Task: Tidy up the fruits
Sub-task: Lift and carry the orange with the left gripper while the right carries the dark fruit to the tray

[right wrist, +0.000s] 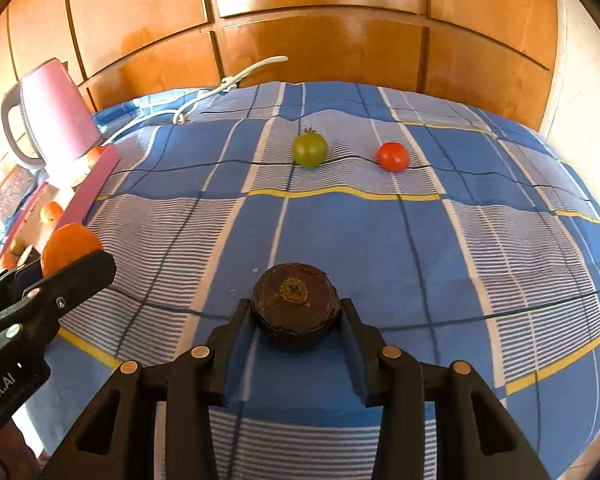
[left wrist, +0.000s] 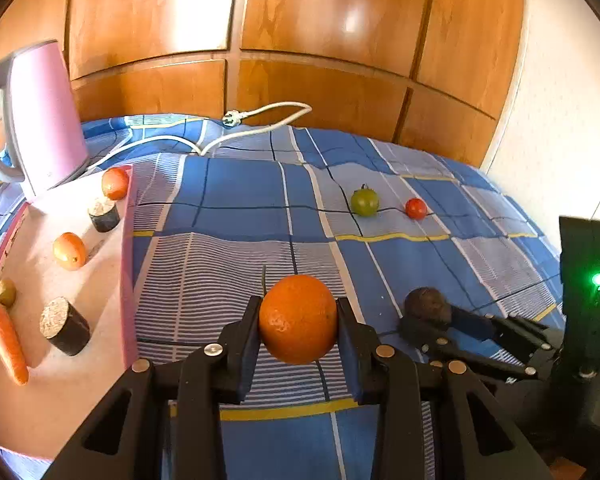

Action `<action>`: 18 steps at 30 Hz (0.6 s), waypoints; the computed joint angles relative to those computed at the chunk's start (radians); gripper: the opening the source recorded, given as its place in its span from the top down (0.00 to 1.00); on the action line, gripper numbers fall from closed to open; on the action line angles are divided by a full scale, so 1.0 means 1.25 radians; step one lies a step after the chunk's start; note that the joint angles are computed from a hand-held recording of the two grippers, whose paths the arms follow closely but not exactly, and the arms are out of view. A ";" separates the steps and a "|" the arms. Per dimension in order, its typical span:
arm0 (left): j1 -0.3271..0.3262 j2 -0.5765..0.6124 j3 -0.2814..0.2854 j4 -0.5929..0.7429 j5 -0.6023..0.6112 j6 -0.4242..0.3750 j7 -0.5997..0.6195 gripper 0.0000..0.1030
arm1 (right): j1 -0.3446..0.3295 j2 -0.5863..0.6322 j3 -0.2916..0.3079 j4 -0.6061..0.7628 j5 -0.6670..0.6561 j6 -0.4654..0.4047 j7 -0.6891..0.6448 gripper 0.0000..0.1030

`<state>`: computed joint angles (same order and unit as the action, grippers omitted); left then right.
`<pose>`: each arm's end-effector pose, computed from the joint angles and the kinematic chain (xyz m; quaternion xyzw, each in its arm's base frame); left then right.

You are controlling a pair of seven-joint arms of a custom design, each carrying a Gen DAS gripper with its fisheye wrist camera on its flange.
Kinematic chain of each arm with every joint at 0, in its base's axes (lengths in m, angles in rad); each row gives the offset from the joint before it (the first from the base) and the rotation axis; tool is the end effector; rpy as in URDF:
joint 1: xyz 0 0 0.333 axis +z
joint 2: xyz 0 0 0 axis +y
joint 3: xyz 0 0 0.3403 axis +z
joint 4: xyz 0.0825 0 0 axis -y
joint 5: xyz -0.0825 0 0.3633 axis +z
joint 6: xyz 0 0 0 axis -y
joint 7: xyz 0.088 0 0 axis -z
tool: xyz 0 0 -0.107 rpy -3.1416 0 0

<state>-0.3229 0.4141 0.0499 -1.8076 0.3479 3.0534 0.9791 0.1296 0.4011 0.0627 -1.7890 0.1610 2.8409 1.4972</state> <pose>0.6528 -0.2158 0.4458 -0.6368 0.6547 -0.3405 0.2233 0.6769 0.1171 0.4383 -0.7064 0.6296 -0.1680 0.2765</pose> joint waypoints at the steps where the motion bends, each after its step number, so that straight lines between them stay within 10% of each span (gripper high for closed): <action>1: -0.004 -0.003 0.006 -0.003 0.002 0.003 -0.006 0.66 | -0.003 -0.001 0.006 -0.001 0.005 -0.002 -0.004 0.58; 18: -0.030 -0.062 0.071 -0.069 0.040 0.046 -0.096 0.66 | -0.028 -0.013 0.057 0.006 0.132 -0.058 -0.085 0.59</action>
